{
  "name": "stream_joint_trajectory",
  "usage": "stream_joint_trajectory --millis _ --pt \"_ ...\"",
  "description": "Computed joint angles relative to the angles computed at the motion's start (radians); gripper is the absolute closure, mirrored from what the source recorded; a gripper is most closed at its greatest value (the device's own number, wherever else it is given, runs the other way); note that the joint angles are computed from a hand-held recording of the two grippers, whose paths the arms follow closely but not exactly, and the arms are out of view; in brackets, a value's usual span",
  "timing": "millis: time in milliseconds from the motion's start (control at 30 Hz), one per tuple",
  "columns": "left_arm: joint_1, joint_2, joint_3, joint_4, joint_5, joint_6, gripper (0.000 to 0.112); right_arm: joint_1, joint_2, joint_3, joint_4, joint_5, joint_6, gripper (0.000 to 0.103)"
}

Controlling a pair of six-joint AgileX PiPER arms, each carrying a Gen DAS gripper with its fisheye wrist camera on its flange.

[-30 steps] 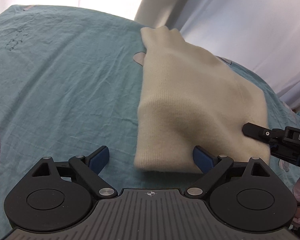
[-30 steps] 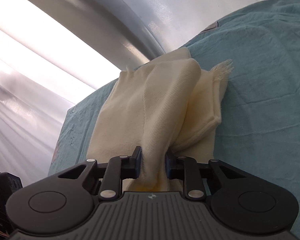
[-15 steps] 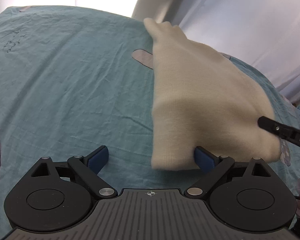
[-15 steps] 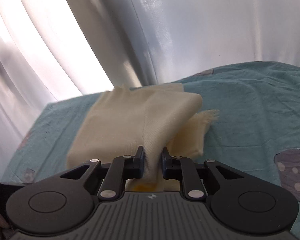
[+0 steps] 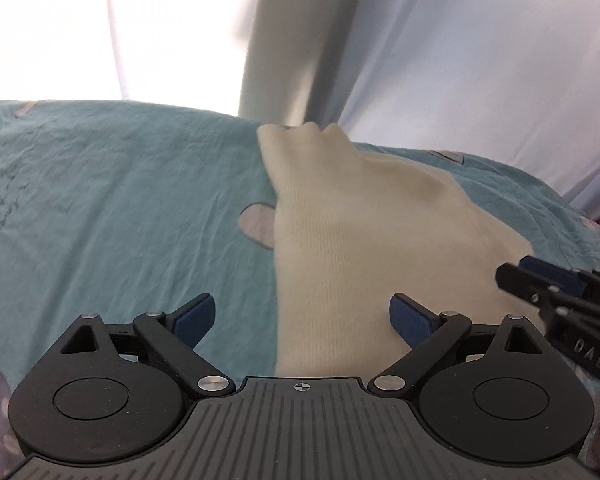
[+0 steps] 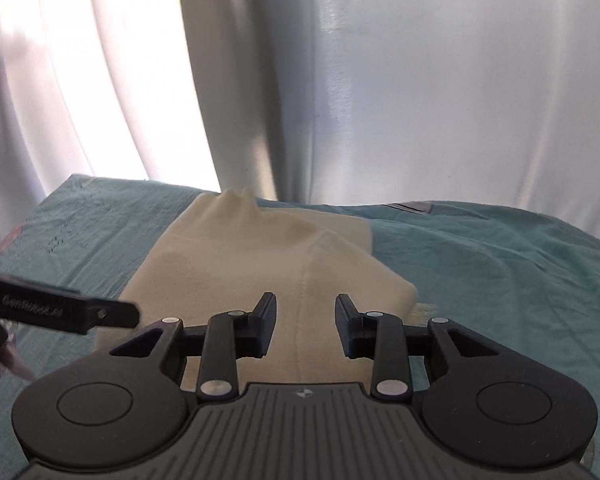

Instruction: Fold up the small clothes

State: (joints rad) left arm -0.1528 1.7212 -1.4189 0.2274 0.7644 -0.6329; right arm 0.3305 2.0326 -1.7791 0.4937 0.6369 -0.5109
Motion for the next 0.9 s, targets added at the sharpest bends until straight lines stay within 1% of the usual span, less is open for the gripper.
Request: stream_joint_trajectory --millis 33,67,100,133,200,267,300,367,400,433,500,567,600,700,733,767,833,900 --pt "0.0 0.048 -0.042 0.021 0.0 -0.008 0.015 0.016 0.037 -0.044 -0.029 0.01 0.021 0.081" --pt "-0.003 0.097 -0.086 0.037 0.017 -0.016 0.013 0.027 0.077 -0.096 -0.059 0.026 0.048 0.081" --pt "-0.002 0.131 -0.116 0.037 0.025 -0.023 0.012 0.038 0.108 -0.129 -0.099 0.024 0.078 0.081" --pt "0.003 0.146 -0.119 0.035 0.004 -0.041 0.009 0.05 0.131 -0.14 -0.148 -0.004 0.103 0.081" --pt "0.015 0.164 -0.112 0.011 -0.048 -0.06 0.009 0.055 0.151 -0.121 -0.188 -0.091 0.109 0.078" --pt "0.011 0.172 -0.107 0.026 -0.076 -0.092 0.009 0.047 0.185 -0.154 -0.225 -0.101 0.151 0.076" --pt "0.004 0.167 -0.078 0.058 -0.112 -0.124 0.009 0.04 0.201 -0.167 -0.222 -0.105 0.156 0.074" --pt "-0.009 0.159 -0.028 0.14 -0.179 -0.203 0.009 0.047 0.215 -0.156 -0.312 -0.15 0.217 0.074" --pt "-0.013 0.151 0.002 0.179 -0.213 -0.246 0.009 0.048 0.207 -0.132 -0.326 -0.18 0.234 0.073" --pt "-0.007 0.145 0.026 0.193 -0.244 -0.262 0.009 0.048 0.205 -0.126 -0.316 -0.187 0.235 0.073" --pt "0.006 0.134 0.041 0.164 -0.259 -0.238 0.009 0.051 0.194 -0.121 -0.334 -0.177 0.247 0.073" --pt "0.012 0.115 0.055 0.137 -0.256 -0.213 0.009 0.055 0.158 -0.098 -0.347 -0.157 0.261 0.073" --pt "0.02 0.11 0.051 0.103 -0.245 -0.184 0.009 0.055 0.122 -0.062 -0.323 -0.159 0.243 0.073" --pt "0.034 0.047 0.094 0.014 -0.209 -0.135 0.009 0.043 -0.035 0.142 -0.16 -0.226 0.062 0.072" --pt "0.034 0.009 0.134 0.003 -0.217 -0.137 0.009 0.036 -0.1 0.221 -0.093 -0.228 -0.011 0.072" --pt "0.029 -0.03 0.177 0.004 -0.228 -0.149 0.009 0.035 -0.145 0.28 -0.064 -0.231 -0.047 0.072" --pt "-0.004 -0.103 0.243 0.038 -0.204 -0.185 0.009 0.022 -0.222 0.388 0.012 -0.223 -0.131 0.071" --pt "-0.045 -0.165 0.304 0.108 -0.201 -0.27 0.009 0.021 -0.257 0.451 -0.023 -0.228 -0.099 0.069"
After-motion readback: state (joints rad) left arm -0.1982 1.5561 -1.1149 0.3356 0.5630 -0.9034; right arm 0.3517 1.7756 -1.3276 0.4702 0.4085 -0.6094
